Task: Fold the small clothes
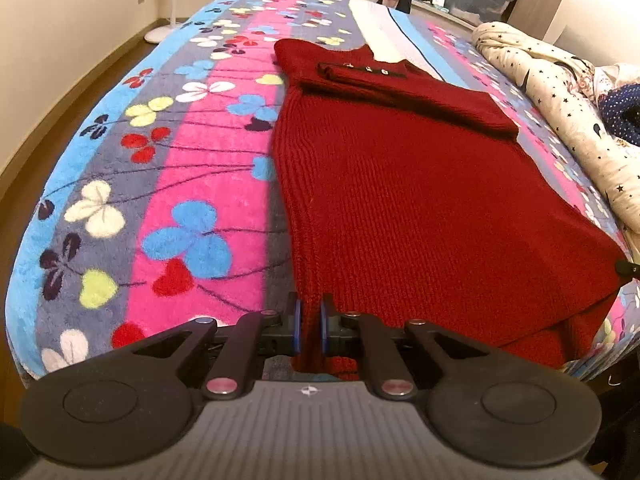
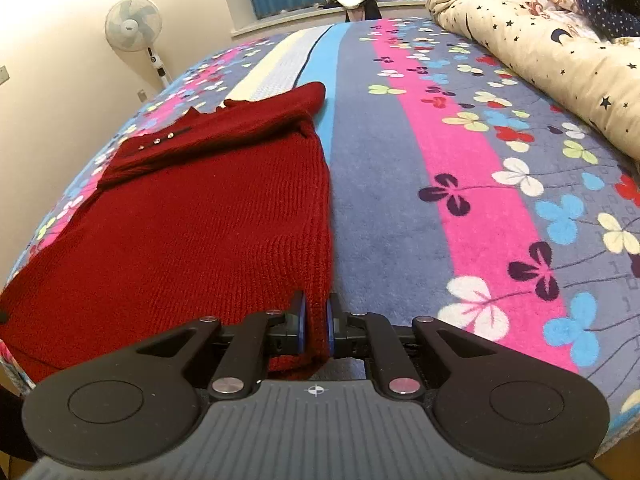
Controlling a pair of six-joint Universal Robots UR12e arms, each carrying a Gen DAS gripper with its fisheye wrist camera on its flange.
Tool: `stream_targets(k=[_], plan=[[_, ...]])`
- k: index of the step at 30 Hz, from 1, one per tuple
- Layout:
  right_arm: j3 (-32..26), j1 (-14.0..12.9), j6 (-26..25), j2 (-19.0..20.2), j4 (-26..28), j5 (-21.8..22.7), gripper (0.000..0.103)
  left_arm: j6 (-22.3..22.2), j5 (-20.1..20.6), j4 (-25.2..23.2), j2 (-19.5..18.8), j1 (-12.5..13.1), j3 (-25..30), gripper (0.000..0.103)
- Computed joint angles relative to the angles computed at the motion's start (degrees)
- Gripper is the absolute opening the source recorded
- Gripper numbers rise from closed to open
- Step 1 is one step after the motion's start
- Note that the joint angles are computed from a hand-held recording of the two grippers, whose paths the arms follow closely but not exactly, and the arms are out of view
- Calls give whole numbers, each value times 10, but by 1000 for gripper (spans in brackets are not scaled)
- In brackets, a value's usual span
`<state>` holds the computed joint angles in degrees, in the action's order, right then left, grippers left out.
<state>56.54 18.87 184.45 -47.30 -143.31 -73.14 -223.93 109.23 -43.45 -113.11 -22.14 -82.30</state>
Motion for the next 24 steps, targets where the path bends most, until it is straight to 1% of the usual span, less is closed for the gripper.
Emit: stream_targets(k=[5, 17, 22, 24], plan=[[-8, 3, -4, 5, 20, -15, 10, -1, 7, -7, -2, -2, 1, 9], [-7, 6, -4, 5, 20, -27, 10, 5, 9, 0, -2, -3, -4, 9], [-7, 9, -5, 6, 24, -36, 10, 5, 11, 13, 0, -4, -9, 9], [-3, 9, -1, 4, 11, -37, 10, 4, 12, 20, 1, -4, -11, 9]])
